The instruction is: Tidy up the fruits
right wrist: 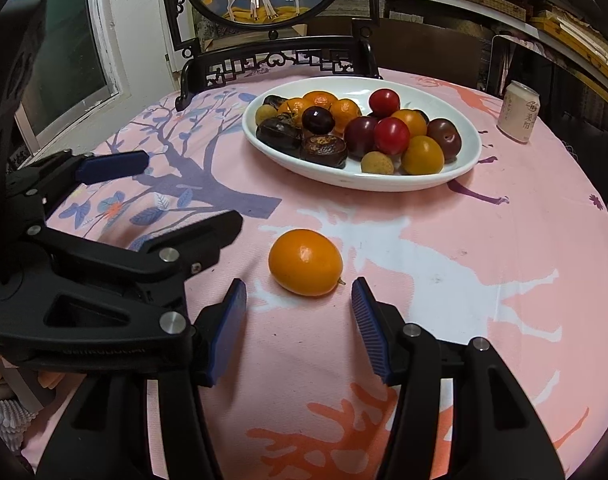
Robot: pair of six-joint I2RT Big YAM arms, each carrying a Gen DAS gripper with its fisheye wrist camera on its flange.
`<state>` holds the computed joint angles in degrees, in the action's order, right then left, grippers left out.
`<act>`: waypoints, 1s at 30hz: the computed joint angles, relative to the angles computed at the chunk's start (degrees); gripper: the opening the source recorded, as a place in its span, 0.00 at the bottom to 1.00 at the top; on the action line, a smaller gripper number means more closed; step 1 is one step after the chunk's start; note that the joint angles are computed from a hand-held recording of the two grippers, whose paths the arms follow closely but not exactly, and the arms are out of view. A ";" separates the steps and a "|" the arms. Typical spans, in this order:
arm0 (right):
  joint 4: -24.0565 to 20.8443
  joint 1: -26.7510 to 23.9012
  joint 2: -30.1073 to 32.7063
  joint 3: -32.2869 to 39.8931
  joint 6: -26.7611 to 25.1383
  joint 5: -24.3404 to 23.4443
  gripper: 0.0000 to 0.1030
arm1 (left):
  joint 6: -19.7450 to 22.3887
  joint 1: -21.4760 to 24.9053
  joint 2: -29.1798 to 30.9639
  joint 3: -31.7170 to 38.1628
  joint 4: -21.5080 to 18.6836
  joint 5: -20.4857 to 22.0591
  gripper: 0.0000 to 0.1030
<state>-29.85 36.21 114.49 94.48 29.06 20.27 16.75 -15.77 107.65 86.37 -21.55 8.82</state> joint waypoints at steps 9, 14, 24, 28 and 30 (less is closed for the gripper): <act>-0.63 0.00 0.71 0.96 -2.10 -2.24 0.52 | 3.94 0.48 5.04 8.63 -14.06 11.88 0.98; -2.59 -0.22 1.94 3.07 -4.74 -1.77 0.51 | 6.72 0.62 9.90 16.54 -24.88 16.68 0.96; -3.83 -1.78 3.96 6.27 -8.74 -2.64 0.41 | 8.87 -0.21 15.99 26.93 -34.91 20.91 0.79; -2.96 -1.66 3.64 5.76 -8.56 -2.08 0.40 | 9.55 0.47 17.23 28.95 -38.93 25.94 0.52; -1.99 -1.25 3.02 4.82 -8.72 -0.50 0.40 | 9.41 0.47 16.07 27.19 -38.14 27.03 0.49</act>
<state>-31.84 34.97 117.51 99.30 20.33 19.77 26.17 -15.29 123.72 113.56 -59.69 35.85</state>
